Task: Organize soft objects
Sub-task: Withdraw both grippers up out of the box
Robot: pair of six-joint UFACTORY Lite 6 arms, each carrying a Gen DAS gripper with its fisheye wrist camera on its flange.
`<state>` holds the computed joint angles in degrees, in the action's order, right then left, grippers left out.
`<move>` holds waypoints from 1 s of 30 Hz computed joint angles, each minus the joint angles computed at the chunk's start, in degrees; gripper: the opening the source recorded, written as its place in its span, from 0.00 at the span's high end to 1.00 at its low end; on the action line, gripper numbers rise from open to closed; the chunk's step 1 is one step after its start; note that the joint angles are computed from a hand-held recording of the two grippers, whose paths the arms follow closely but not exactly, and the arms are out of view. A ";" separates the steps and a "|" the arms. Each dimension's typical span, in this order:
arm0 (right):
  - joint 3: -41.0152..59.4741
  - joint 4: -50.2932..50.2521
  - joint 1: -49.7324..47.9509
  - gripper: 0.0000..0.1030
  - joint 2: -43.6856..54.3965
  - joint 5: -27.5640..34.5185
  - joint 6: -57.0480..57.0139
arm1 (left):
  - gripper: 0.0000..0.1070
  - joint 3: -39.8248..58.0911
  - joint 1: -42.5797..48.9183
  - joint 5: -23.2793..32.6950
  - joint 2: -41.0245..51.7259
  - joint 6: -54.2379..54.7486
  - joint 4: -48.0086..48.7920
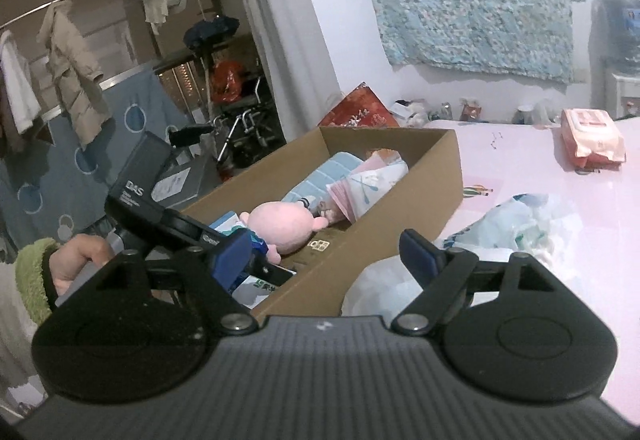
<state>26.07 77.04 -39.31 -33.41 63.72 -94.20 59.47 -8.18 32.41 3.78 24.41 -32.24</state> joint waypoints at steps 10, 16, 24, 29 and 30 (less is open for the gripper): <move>21.50 0.18 22.48 0.26 13.89 -5.97 11.90 | 0.10 -12.33 6.20 -6.25 -29.84 -19.28 18.81; 53.41 -14.14 48.24 0.58 43.76 -13.68 36.28 | 0.07 -20.99 16.94 -5.34 -41.13 -21.57 22.73; 100.14 -37.67 64.08 0.75 84.95 -9.46 69.61 | 0.07 -27.17 40.49 0.77 -46.67 6.81 -0.37; 101.40 -44.58 65.41 0.78 88.97 -9.66 75.28 | 0.07 -29.04 48.63 3.93 -46.07 18.49 -9.11; 100.43 -45.26 65.04 0.78 88.15 -8.95 75.60 | 0.07 -29.64 50.66 4.71 -45.94 21.64 -11.44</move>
